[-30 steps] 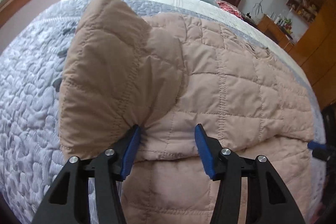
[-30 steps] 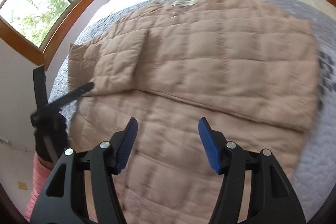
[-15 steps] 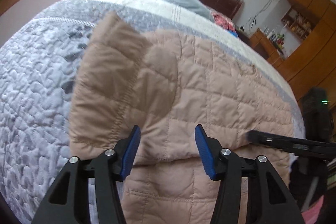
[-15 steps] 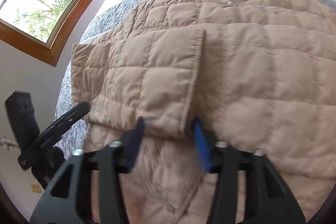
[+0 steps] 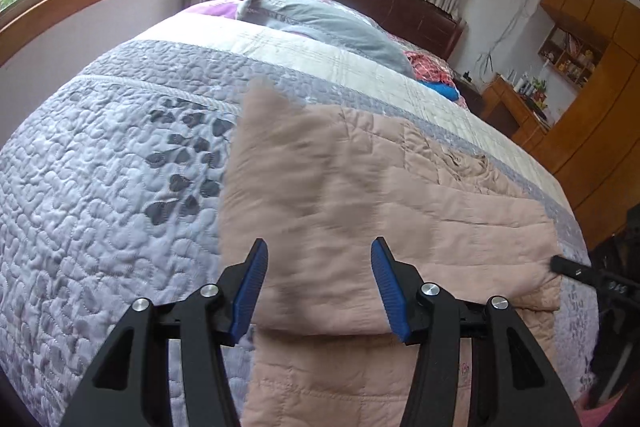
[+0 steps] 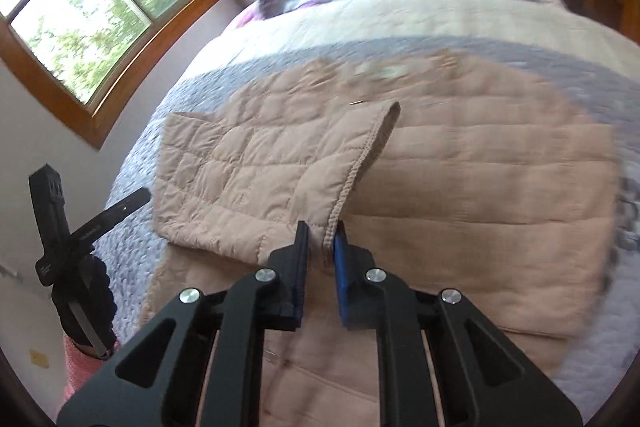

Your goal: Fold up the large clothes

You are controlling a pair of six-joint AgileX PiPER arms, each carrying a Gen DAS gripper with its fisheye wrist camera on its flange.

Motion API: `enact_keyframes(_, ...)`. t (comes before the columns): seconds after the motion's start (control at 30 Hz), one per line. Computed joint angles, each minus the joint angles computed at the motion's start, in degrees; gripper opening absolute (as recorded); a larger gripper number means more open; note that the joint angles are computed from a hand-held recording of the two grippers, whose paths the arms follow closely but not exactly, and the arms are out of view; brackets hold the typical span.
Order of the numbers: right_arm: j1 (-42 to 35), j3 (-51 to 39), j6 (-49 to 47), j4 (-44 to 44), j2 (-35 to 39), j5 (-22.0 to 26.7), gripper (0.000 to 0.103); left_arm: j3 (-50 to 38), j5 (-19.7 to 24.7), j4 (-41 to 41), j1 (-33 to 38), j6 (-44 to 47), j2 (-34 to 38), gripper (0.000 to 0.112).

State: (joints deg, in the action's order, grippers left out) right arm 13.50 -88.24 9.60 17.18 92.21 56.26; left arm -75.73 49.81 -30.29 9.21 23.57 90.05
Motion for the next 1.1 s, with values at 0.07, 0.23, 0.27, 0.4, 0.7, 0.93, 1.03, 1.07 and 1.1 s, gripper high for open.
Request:
enact_keyframes(0.07,-2.4,2.3,0.5,-1.5,-2.3,-0.4,0.011,0.4,-0.6,0.3,-1.2,-0.1,0.0,0.053)
enact_keyframes(0.23,-9.5,8.2,-1.3,-0.1,-6.1,-2.1,0.011,0.5,-3.0,4.8,-6.4,-3.7,1.8,0.053)
enact_keyframes(0.27,-11.2,9.5,-1.7,-0.1,-6.5,-2.6,0.011,0.5,-3.3,5.6,-7.1,-4.7,2.3,0.053)
enact_keyframes(0.4,-13.4,13.6,-2.9,1.3,-5.4,-5.2,0.011,-0.2,-4.3,8.7,-8.9,-7.7,6.0,0.053)
enact_keyframes(0.7,-14.5,19.0,-5.3,4.8,-1.4,-9.8,0.011,0.7,-6.8,12.4,-10.9,-8.7,8.1,0.055)
enact_keyframes(0.93,-8.9,17.5,6.7,-7.5,-6.1,-8.5,0.019,1.3,-6.1,13.8,-11.1,-10.1,4.3,0.052)
enact_keyframes(1.03,-5.1,15.7,9.1,-8.9,-8.9,-8.1,0.019,2.4,-7.2,14.7,-13.1,-11.3,0.5,0.053)
enact_keyframes(1.07,-3.7,14.7,9.1,-8.5,-8.6,-7.8,0.019,2.3,-7.1,14.7,-14.2,-11.4,-0.3,0.053)
enact_keyframes(1.1,-2.3,13.6,9.3,-8.6,-8.1,-7.6,0.019,2.1,-6.8,14.8,-15.4,-11.7,-0.6,0.053)
